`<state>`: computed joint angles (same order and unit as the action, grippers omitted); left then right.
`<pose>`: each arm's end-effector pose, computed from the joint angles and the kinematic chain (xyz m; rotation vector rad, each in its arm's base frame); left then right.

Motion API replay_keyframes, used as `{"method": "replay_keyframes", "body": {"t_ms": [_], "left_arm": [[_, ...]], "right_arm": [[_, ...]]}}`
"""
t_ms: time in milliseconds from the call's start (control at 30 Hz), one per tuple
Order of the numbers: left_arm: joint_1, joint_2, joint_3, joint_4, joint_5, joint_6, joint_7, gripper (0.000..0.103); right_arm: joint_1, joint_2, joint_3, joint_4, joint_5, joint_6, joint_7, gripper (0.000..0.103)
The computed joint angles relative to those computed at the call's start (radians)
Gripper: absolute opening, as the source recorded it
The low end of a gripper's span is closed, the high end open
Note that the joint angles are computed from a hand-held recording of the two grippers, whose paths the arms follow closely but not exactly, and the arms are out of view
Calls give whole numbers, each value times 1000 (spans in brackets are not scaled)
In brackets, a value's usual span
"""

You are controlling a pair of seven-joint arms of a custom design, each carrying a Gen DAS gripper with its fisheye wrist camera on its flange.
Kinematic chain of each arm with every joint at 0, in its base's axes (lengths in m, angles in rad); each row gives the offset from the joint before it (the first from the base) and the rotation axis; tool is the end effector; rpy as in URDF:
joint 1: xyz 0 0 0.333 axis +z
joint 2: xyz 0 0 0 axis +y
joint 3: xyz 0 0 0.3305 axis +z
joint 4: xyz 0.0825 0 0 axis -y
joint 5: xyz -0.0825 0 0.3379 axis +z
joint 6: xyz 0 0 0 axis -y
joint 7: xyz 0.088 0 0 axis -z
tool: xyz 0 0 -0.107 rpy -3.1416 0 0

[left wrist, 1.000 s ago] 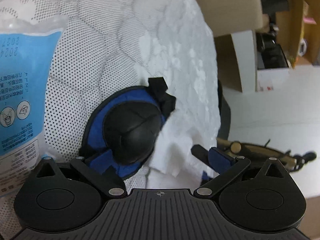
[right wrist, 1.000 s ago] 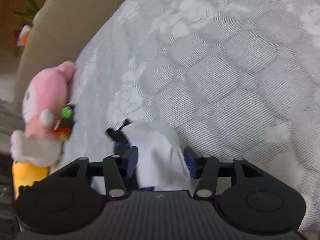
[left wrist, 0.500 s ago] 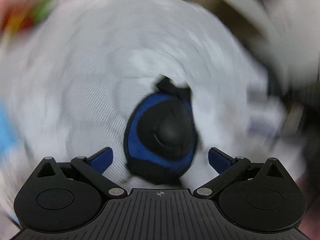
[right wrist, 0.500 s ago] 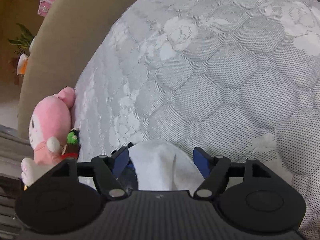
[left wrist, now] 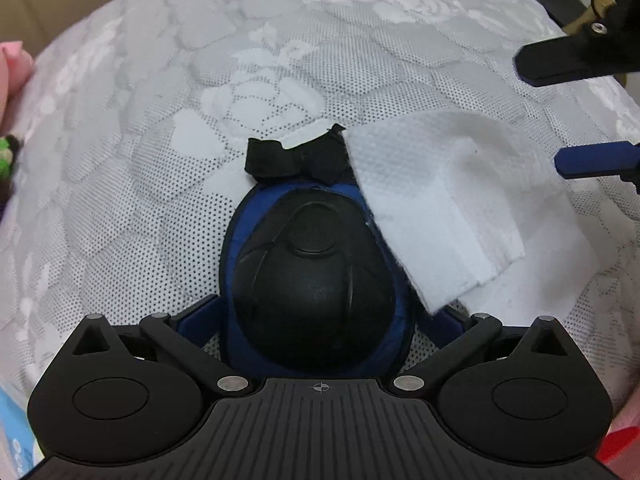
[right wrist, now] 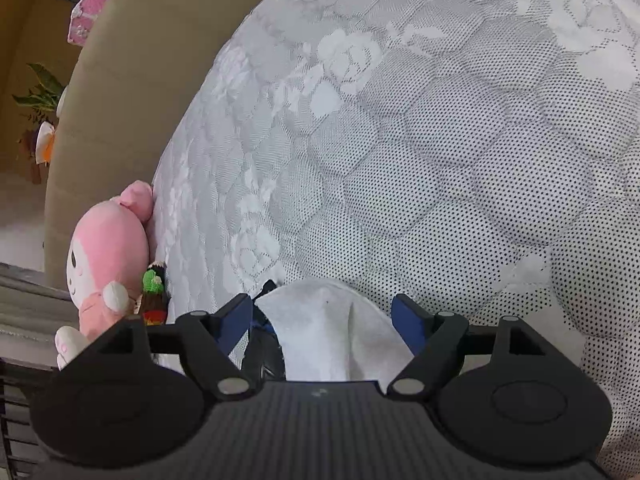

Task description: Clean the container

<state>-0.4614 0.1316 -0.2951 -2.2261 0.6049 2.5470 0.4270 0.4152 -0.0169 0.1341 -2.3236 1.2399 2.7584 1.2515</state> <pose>0.3802 -0.3647 0.3818 -1.9075 2.0640 -0.3553 0.4382 0.2223 0.4205 -1.5066 1.8664 0.3788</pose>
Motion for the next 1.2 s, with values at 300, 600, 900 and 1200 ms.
{"method": "replay_keyframes", "body": {"t_ms": [300,600,900,1200], "left_arm": [[-48,-64,-40,41,120,-231,52,86],[-296,83,-104,10,885,-864,483,95],[-315,14,-132,-117,853,-804,592,96],[-221,-123,-111,7,421,-543,359,101]], "right_arm": [[-11,9,-8,9,11,-50,-1,79],[-11,10,-3,14,13,-69,-24,79],[-19,21,-6,14,7,-86,5,80],[-3,-9,6,4,56,-46,-78,80]]}}
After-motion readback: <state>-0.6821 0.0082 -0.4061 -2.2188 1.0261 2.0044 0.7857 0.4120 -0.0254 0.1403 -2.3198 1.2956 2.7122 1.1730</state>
